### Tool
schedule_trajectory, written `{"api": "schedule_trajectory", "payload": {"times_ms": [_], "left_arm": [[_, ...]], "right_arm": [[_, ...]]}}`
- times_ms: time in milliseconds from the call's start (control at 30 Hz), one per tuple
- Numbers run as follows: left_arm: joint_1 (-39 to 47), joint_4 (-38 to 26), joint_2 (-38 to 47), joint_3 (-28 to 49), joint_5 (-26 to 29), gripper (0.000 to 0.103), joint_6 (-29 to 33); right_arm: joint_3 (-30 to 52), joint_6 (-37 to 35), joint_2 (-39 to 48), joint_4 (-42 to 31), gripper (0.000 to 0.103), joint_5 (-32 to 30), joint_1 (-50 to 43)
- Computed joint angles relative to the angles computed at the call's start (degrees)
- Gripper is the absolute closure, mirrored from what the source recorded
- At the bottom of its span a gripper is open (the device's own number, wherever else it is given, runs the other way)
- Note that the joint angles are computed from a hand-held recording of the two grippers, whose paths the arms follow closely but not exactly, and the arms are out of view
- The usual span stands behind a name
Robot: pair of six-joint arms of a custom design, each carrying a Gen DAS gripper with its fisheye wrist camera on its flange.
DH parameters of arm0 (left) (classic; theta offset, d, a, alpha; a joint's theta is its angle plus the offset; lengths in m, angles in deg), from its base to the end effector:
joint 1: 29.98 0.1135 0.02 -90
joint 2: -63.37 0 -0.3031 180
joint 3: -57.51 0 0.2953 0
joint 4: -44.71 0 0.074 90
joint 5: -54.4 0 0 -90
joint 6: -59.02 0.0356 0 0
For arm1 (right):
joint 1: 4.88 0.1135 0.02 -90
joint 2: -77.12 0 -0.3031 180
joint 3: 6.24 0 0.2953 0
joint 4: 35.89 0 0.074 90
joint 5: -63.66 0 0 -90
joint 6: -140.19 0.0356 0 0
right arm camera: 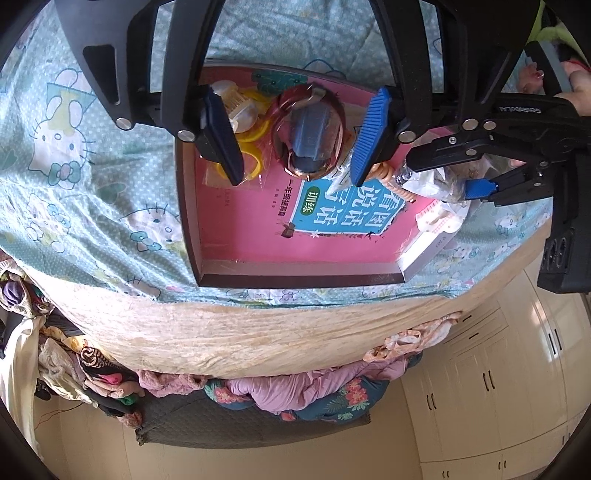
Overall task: Organize jewelry
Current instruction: 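Open both tools to release the items and withdraw from the box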
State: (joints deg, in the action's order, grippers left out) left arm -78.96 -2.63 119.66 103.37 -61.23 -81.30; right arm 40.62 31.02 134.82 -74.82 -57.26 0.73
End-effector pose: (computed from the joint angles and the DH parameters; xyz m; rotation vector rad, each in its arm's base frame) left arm 0.1421 -0.1399 0.2224 -0.1890 2.4390 -0.1780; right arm 0.2128 0.0393 0.2344 -0.7319 2.2294 0.5402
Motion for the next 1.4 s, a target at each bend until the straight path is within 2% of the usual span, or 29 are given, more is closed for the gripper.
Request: {"api": "schedule_trajectory", "payload": {"times_ms": [333, 567, 633, 800, 900, 967, 1200, 1400], "left_arm": [[-1.2, -1.3, 0.1, 0.8, -1.0, 0.035, -1.4], [-2.6, -3.8, -0.6, 2.1, -2.7, 0.034, -2.7], [-2.7, -4.4, -1.0, 2.4, -3.0, 0.034, -3.0], [-4.2, -6.7, -2.0, 3.3, -4.6, 0.034, -4.5], [-5.1, -8.3, -2.6, 4.0, -5.6, 0.027, -5.4], [-6.2, -9.6, -3.0, 4.6, -6.6, 0.027, -6.3], [-9.5, -14.2, -3.4, 6.9, -9.9, 0.01, -10.1], [-12.0, -18.2, -3.9, 8.3, -12.2, 0.01, -13.6]], "right_arm": [[0.1, 0.2, -3.2, -2.6, 0.023, -2.4, -3.9], [0.6, -0.3, -4.6, -4.2, 0.022, -3.1, -5.1], [0.6, -0.4, -5.5, -4.7, 0.018, -3.4, -5.5], [1.1, -1.0, -7.4, -6.4, 0.017, -4.4, -6.6], [1.4, -1.4, -8.5, -7.5, 0.016, -5.1, -7.1], [1.6, -1.5, -9.4, -8.3, 0.015, -5.3, -7.3], [2.3, -2.0, -12.1, -10.5, 0.011, -6.2, -8.4], [2.9, -2.4, -14.0, -12.1, 0.006, -7.1, -9.4]]}}
